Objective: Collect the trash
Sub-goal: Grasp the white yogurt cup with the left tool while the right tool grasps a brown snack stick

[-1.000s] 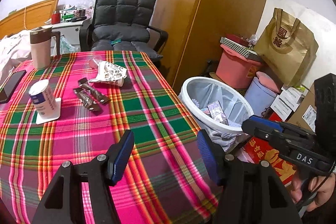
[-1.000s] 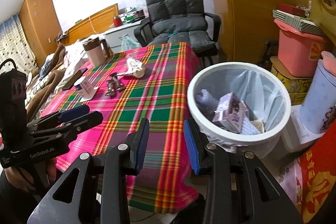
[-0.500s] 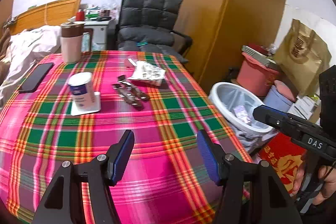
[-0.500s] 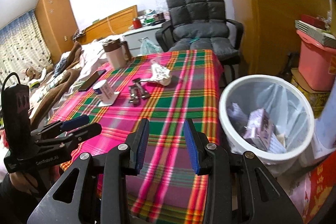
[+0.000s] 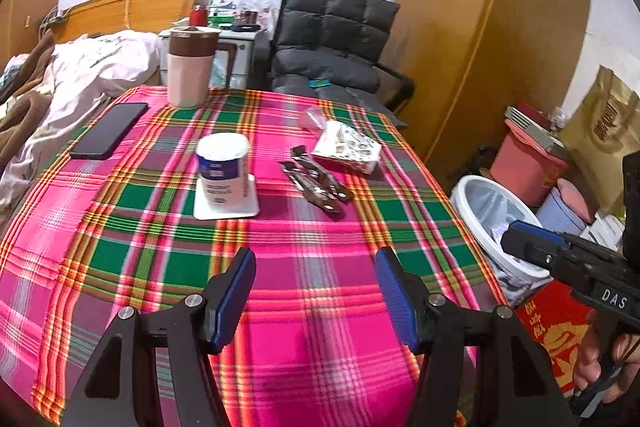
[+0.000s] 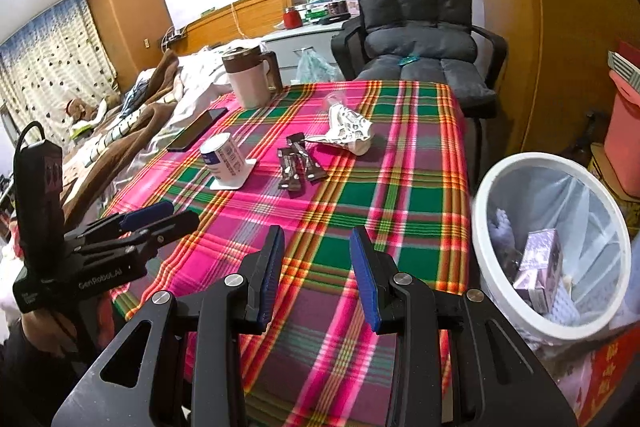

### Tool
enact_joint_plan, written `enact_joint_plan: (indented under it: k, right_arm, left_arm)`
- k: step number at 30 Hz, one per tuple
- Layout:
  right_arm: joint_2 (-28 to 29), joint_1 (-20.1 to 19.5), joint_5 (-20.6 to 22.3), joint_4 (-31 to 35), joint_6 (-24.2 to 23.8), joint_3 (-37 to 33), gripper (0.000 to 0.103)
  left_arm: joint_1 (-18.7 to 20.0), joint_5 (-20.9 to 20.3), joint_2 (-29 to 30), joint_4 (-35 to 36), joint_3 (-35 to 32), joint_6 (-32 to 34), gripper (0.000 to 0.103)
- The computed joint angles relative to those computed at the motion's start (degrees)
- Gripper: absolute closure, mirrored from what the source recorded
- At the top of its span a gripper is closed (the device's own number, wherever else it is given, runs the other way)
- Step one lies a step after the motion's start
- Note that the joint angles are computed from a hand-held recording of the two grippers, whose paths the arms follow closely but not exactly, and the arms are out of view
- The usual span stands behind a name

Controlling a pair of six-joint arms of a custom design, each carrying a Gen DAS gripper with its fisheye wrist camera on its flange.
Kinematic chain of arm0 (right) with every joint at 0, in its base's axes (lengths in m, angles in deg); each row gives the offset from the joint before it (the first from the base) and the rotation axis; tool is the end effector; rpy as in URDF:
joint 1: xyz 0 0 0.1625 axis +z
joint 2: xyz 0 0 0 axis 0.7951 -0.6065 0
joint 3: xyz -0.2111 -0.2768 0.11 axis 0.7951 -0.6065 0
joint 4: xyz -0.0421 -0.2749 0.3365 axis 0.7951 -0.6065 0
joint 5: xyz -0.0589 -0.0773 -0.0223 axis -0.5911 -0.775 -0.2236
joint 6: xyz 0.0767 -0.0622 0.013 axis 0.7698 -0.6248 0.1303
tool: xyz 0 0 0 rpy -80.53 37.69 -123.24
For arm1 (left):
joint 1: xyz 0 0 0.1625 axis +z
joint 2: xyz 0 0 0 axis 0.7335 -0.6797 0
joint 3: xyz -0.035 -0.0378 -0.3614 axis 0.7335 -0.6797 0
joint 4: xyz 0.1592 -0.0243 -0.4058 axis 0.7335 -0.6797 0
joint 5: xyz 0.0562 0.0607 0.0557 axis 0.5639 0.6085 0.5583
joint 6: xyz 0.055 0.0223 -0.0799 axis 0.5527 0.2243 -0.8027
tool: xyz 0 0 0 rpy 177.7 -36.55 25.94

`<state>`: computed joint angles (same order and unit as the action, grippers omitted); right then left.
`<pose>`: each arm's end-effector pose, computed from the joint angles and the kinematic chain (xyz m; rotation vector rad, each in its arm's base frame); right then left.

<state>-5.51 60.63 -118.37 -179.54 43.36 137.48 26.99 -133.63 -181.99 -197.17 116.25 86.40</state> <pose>0.3108 -0.4736 -0.1211 0.8799 -2.5281 0.8408 0.0700 -0.4337 0.2924 0.3147 2.3928 -1.1012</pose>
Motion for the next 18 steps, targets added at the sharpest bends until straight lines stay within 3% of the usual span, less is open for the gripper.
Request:
enact_joint_plan:
  k: [7,18]
  right_arm:
    - [1.5,-0.2,0.4,4.3,0.1,-3.3,0.066]
    - [4.0,-0.7,0.4,9.4,-0.4,-8.6,0.066]
  left_arm:
    - [2.7,0.4,3.4,-1.8,-4.0,1.7,0.041]
    - [7.3,0.5,13.6,-2.9,-14.5,2.5,0.040]
